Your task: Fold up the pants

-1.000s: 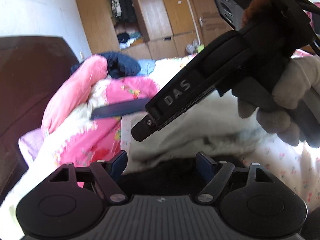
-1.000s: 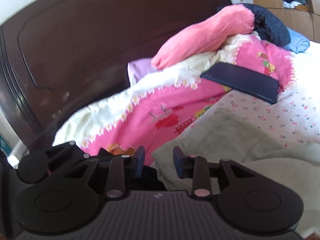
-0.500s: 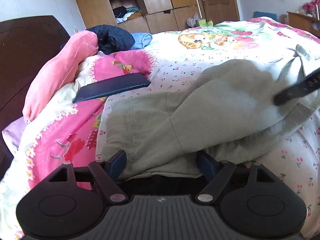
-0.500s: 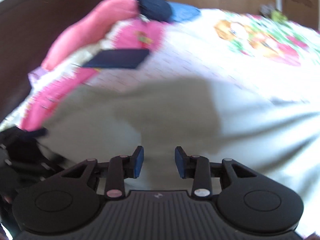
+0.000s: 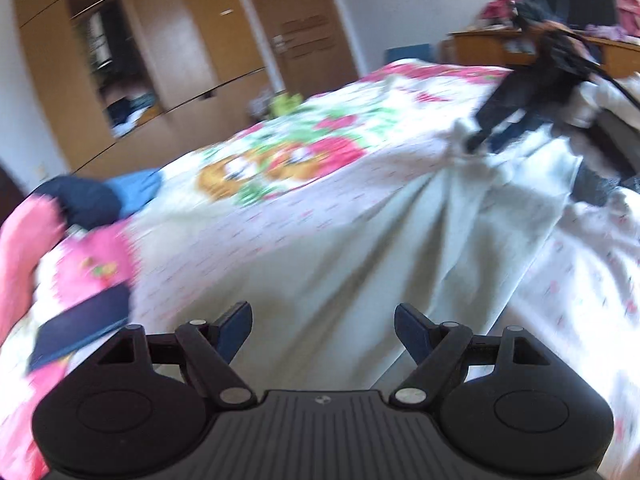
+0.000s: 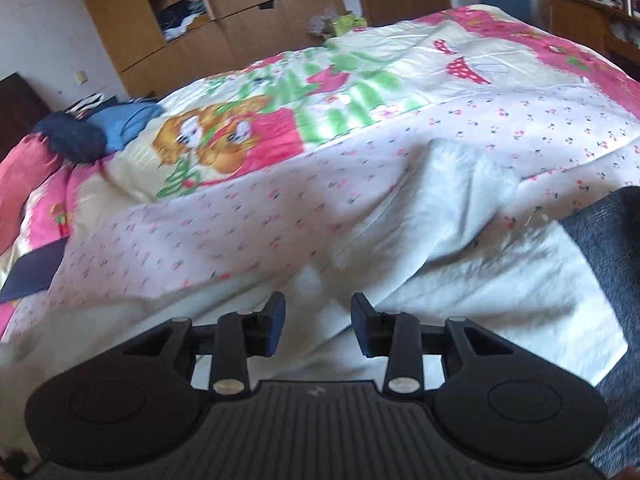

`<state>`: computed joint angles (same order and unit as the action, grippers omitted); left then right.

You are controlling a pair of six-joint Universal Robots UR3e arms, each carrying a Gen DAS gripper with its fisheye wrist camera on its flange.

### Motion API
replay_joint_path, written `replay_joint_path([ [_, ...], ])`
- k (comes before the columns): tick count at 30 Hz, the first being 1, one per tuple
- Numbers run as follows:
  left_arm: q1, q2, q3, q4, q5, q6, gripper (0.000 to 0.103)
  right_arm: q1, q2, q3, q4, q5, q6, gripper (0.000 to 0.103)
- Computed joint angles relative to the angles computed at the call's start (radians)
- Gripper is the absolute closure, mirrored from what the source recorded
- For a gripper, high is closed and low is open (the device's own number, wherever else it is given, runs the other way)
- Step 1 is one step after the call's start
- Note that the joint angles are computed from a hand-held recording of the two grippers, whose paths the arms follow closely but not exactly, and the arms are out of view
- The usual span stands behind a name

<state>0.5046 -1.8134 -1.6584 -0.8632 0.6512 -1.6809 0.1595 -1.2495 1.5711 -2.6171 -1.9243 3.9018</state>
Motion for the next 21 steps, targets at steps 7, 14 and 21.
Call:
replay_joint_path([
  [7,-0.25,-0.13,-0.011,0.212,0.092,-0.139,0.012,-0.175,0.159,-0.234,0.169,0.112,-0.032,0.052],
  [14,-0.296,-0.161,0.002,0.216,0.166,-0.174,0.013,-0.209,0.215,-0.236,0.137,0.091,-0.048,0.087],
  [21,-0.284,-0.139,0.009,0.254,0.172,-0.219,0.028,-0.312,-0.17,0.275,-0.318,0.279,-0.021,0.101],
])
